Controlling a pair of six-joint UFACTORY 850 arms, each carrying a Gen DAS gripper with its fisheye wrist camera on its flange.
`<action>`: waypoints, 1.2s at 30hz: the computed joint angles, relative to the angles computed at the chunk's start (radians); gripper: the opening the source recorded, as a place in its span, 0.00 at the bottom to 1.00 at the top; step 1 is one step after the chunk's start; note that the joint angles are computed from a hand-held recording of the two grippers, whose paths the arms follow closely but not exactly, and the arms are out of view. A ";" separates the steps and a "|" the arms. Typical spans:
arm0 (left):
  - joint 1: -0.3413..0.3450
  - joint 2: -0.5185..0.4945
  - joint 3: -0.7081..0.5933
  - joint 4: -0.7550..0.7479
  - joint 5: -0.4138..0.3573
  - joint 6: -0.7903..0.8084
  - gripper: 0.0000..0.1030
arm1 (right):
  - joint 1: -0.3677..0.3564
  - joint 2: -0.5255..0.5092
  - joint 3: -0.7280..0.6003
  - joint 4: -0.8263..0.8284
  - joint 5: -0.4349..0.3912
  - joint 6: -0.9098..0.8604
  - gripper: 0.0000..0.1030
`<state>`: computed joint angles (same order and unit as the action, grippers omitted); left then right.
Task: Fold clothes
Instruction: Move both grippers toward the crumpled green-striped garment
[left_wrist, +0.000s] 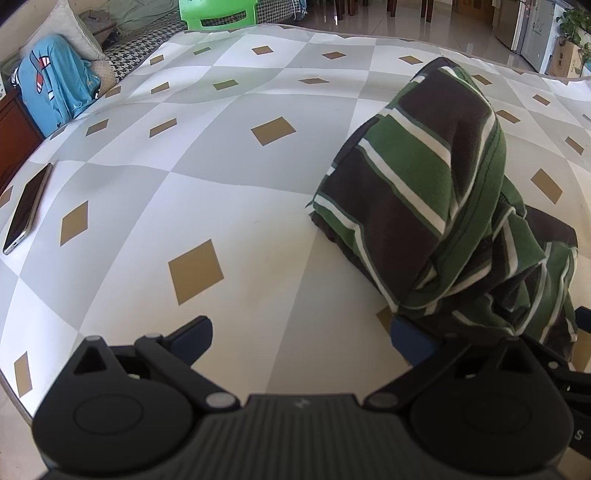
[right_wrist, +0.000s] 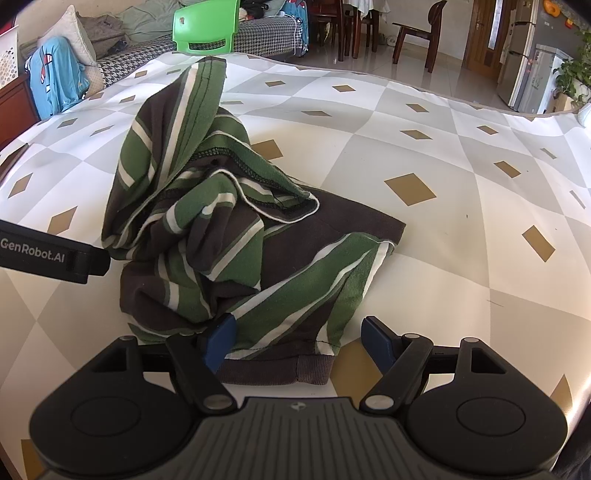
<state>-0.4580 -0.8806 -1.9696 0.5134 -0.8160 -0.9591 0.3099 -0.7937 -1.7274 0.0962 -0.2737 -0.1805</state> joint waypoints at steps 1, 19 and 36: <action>0.000 0.004 0.008 0.005 0.004 -0.006 1.00 | 0.000 0.000 0.001 0.001 0.001 -0.001 0.73; -0.016 0.024 -0.012 0.029 0.050 -0.062 1.00 | -0.002 0.004 0.009 0.027 0.004 -0.032 0.73; -0.040 0.087 0.066 0.098 0.100 -0.133 1.00 | -0.002 0.019 0.042 0.038 0.041 -0.044 0.73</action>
